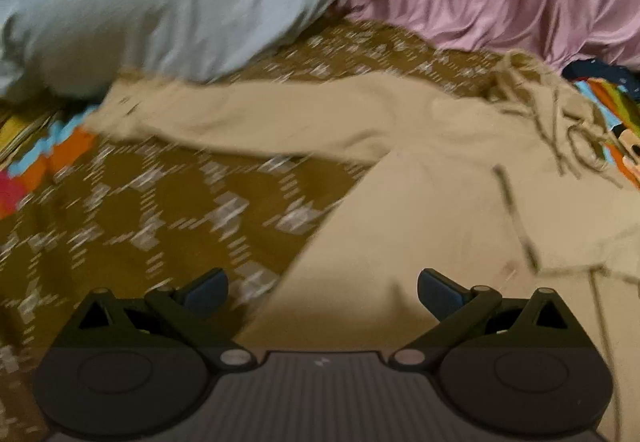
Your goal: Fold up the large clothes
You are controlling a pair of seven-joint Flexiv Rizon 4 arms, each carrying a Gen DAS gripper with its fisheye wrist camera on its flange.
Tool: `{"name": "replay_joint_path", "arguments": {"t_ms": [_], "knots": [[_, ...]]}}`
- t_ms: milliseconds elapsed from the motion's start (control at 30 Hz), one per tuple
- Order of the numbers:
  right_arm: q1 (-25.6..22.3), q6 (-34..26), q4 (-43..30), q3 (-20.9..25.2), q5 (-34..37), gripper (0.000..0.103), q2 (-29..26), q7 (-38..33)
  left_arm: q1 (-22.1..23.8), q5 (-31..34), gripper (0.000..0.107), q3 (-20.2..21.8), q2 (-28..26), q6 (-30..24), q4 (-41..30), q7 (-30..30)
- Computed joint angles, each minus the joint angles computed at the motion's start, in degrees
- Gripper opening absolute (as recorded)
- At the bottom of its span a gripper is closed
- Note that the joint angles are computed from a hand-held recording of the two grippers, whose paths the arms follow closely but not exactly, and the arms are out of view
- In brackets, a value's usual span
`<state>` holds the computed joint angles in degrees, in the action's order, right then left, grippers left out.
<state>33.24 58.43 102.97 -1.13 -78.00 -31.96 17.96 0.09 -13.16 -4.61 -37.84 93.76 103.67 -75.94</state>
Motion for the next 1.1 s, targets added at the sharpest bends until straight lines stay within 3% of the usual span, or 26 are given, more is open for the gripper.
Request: {"name": "replay_joint_path", "arguments": {"t_ms": [100,233,333,433,533,600,633,700,733,767,900,1100], "knots": [[0.5,0.3,5.8,2.6,1.5,0.093,4.1,4.3,2.4,0.9,0.102,0.3,1.7,-2.0,2.5,2.0],[0.4,1.0,11.3,5.0,3.8,0.092,7.4,10.9,12.1,1.1,0.102,-9.6,1.2,0.7,5.7,7.0],[0.0,4.2,13.8,5.1,0.9,0.082,8.4,19.1,15.2,0.3,0.092,-13.5,0.5,-2.1,5.0,9.3],[-0.3,5.2,14.4,4.9,-3.9,0.071,8.4,26.1,11.4,-2.0,0.077,-9.4,0.3,-6.2,2.6,8.5],[-0.9,4.9,14.1,6.0,-4.8,0.042,8.2,28.7,7.4,-2.5,0.063,-4.8,0.6,-7.8,1.8,7.6],[-0.4,2.8,13.8,6.6,-3.1,0.037,8.2,27.4,6.7,-2.2,0.044,-4.3,1.1,-9.5,1.4,9.1],[-0.2,2.3,13.7,6.8,-2.6,0.032,8.2,27.0,4.9,-1.8,0.043,-2.3,1.4,-10.6,1.0,8.7],[0.1,1.4,14.0,6.9,-2.1,0.014,8.6,27.3,1.0,-0.6,0.025,2.1,1.7,-12.1,-0.1,6.8],[0.1,1.2,14.4,6.8,-2.8,0.012,9.1,28.4,0.4,-0.4,0.011,2.7,2.1,-12.8,-0.3,6.4],[0.0,1.5,14.8,6.7,-4.3,0.010,9.5,30.0,0.1,-0.4,0.007,2.9,2.6,-13.4,-0.2,5.9],[-0.5,-0.2,15.4,7.5,-7.6,0.008,11.9,31.2,-1.4,0.2,0.003,4.5,5.9,-14.4,1.2,3.3],[-1.9,-1.6,16.7,9.8,-8.8,0.006,17.0,29.7,6.4,-7.7,0.002,-6.2,17.1,-12.2,13.1,12.1]]}}
